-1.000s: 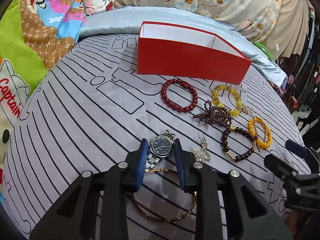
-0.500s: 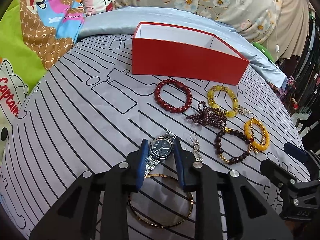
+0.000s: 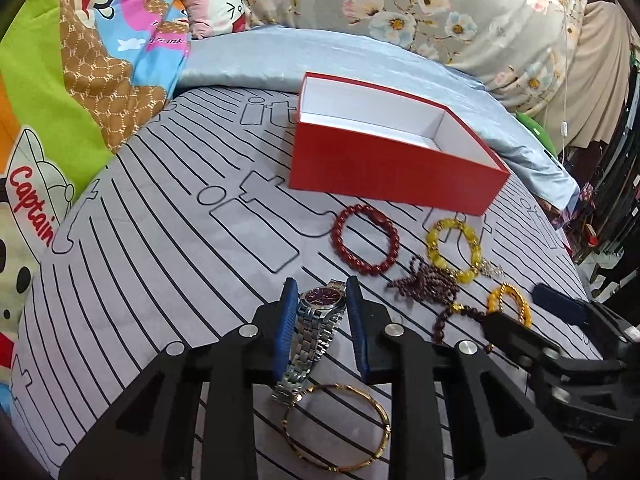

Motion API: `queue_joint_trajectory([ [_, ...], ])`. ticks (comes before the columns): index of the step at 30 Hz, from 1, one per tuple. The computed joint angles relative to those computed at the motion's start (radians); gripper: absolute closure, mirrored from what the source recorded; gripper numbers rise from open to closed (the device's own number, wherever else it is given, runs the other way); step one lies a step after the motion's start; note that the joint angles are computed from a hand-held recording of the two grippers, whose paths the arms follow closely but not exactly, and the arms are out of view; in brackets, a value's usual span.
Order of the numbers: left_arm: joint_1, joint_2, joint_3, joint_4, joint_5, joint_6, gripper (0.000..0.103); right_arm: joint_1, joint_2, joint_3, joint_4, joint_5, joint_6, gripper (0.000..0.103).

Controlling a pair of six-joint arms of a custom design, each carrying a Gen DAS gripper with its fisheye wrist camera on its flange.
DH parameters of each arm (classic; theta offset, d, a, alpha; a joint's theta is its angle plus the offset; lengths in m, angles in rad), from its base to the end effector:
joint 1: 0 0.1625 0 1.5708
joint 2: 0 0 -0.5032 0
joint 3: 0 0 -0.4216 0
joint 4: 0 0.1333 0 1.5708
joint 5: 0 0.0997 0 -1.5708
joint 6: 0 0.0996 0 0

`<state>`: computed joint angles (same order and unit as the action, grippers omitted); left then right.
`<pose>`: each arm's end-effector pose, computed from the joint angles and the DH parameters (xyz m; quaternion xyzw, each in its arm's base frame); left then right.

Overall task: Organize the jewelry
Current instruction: 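Lift the watch with the left tool while the right tool grasps the dark garnet bead bracelet, then carry the watch with the left tool while the right tool carries the bracelet over the red box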

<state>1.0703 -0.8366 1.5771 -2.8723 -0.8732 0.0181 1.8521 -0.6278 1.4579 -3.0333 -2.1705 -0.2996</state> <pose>-0.1980 -0.7732 0.2400 0.1401 0.8971 -0.3311 0.2568 0.3019 -0.7671 0.1395 0.1720 -0.8963 0.2945 0.2834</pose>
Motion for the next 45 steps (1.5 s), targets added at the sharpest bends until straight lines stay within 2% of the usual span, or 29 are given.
queue_joint_trajectory([
  [2,0.002,0.000,-0.005,-0.002,-0.001,-0.001,0.084,-0.003,0.021,-0.042,0.055,-0.001,0.008,0.041],
  [4,0.006,0.001,-0.018,0.015,-0.009,-0.002,0.103,-0.010,0.032,-0.067,0.095,0.013,0.023,0.049],
  [9,0.017,0.009,-0.037,0.030,-0.016,-0.003,0.103,-0.020,0.056,-0.113,0.157,0.025,0.047,0.051],
  [13,0.026,0.008,-0.037,0.047,-0.035,-0.016,0.101,-0.018,0.069,-0.128,0.162,0.021,0.026,0.051],
  [15,0.028,0.006,-0.035,0.061,-0.044,-0.020,0.090,-0.018,0.076,-0.139,0.168,0.024,0.024,0.051],
  [17,0.026,0.005,-0.027,0.060,-0.043,-0.020,0.062,-0.018,0.084,-0.149,0.166,0.021,0.017,0.053],
  [18,0.022,0.004,-0.018,0.051,-0.040,-0.013,0.059,-0.017,0.087,-0.153,0.164,0.017,0.012,0.056],
  [20,0.017,0.003,-0.009,0.051,-0.033,0.005,0.058,-0.017,0.090,-0.157,0.165,0.016,0.005,0.080],
  [23,0.018,0.010,-0.012,0.087,-0.032,-0.003,0.058,-0.020,0.083,-0.151,0.173,0.036,0.017,0.091],
  [26,0.014,0.019,-0.008,0.063,-0.009,0.014,0.062,-0.019,0.073,-0.137,0.165,0.036,0.016,0.092],
  [27,0.013,0.021,-0.008,0.059,-0.006,0.021,0.066,-0.020,0.069,-0.131,0.161,0.041,0.018,0.092],
  [28,0.013,0.025,-0.010,0.055,0.000,0.027,0.076,-0.020,0.063,-0.123,0.155,0.046,0.020,0.092],
  [29,0.013,0.026,-0.011,0.052,0.003,0.030,0.079,-0.021,0.056,-0.114,0.148,0.053,0.024,0.092],
  [45,0.007,0.010,-0.011,0.049,-0.041,0.006,0.080,-0.014,-0.002,-0.046,0.095,0.079,0.035,0.092],
])
